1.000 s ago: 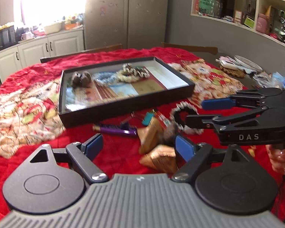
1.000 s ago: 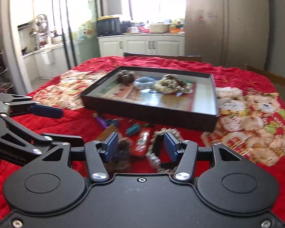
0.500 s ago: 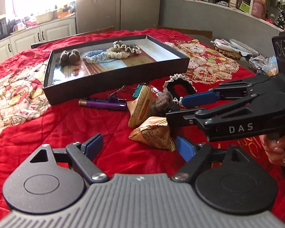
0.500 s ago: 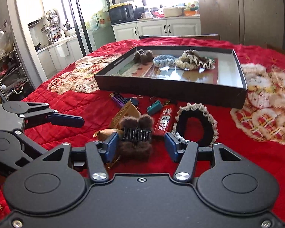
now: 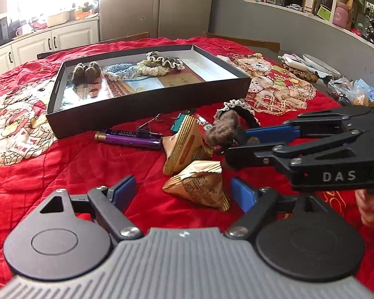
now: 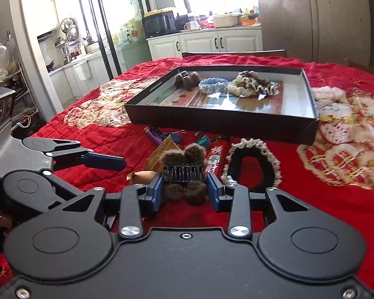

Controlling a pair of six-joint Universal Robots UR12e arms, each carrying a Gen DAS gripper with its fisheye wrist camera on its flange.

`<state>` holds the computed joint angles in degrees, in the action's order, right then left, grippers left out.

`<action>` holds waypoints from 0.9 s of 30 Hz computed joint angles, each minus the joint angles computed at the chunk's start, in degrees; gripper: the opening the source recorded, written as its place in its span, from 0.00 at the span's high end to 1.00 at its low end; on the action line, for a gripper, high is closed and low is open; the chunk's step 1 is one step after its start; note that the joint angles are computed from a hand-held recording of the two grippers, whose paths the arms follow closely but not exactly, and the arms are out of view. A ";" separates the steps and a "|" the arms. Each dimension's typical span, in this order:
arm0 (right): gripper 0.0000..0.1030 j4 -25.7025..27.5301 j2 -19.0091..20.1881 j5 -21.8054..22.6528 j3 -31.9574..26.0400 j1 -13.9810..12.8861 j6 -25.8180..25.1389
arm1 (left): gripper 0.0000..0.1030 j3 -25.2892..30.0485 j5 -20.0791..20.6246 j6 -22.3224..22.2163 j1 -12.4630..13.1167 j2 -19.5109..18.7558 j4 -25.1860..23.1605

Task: Organize objects
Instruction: 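Grasp the paper-wrapped item with the left tool while the right tool grasps the brown fuzzy clip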

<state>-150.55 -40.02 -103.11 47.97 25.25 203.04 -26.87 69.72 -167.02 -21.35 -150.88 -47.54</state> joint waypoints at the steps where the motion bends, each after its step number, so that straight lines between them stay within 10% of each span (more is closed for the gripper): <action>1: 0.65 0.07 -0.16 -0.31 0.18 0.02 -0.10 | 0.17 0.44 -0.09 -0.10 -0.03 -0.23 -0.22; 14: 0.65 0.30 -0.78 -3.06 0.98 0.49 -1.01 | 0.52 3.20 0.24 -0.71 -0.33 -1.58 -2.73; 27: 0.65 -0.15 -0.77 -4.38 -0.07 0.90 -2.98 | 0.52 -1.14 -1.30 -1.87 0.42 1.12 1.31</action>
<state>-150.70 -40.79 -107.49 47.90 26.15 200.05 -28.01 68.42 -168.89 -20.92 -149.76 -46.23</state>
